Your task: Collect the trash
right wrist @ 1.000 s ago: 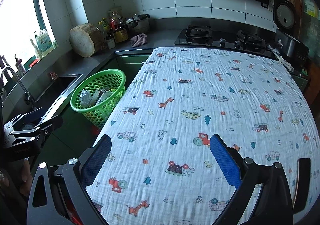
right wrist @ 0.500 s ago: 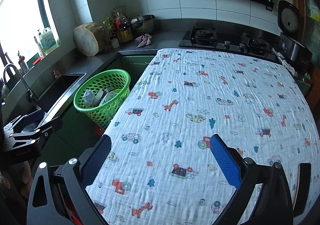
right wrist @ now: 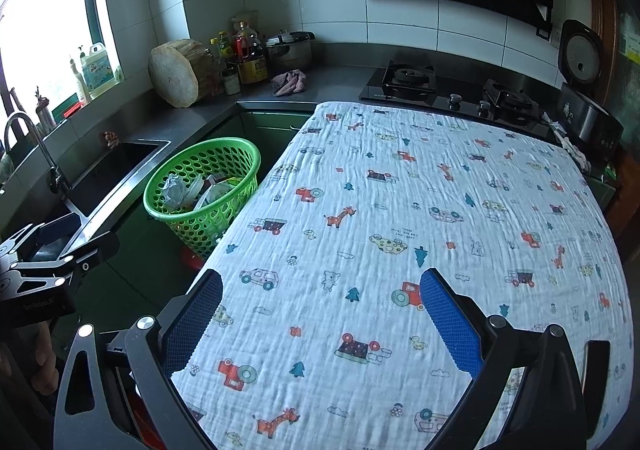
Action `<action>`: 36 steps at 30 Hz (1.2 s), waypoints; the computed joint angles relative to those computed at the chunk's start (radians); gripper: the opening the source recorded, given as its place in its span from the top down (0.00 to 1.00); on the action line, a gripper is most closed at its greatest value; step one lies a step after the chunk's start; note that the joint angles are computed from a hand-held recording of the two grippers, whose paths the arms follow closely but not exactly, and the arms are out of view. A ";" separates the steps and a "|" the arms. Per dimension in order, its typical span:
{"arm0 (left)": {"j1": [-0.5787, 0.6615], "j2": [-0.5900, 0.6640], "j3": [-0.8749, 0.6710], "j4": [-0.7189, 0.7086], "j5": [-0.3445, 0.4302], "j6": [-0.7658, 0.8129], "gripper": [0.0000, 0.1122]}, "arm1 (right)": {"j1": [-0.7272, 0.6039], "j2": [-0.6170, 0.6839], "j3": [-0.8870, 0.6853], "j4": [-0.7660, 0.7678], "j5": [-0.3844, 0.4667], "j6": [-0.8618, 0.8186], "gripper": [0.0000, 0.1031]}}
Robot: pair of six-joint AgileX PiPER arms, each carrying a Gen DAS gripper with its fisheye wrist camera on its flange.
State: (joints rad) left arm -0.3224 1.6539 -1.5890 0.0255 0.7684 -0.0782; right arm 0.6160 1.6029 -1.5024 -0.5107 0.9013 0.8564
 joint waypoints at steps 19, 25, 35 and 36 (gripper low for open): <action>0.000 0.000 0.008 0.013 -0.003 -0.013 0.13 | 0.018 0.028 -0.030 -0.018 0.031 -0.004 0.07; -0.005 -0.006 0.002 0.031 -0.008 -0.033 0.13 | 0.011 0.022 -0.028 -0.019 0.016 0.004 0.07; -0.015 -0.023 -0.011 0.072 -0.019 -0.080 0.13 | 0.015 0.005 -0.031 -0.044 0.004 0.012 0.07; -0.019 -0.026 -0.010 0.083 -0.023 -0.091 0.13 | 0.016 0.001 -0.030 -0.047 0.003 0.014 0.07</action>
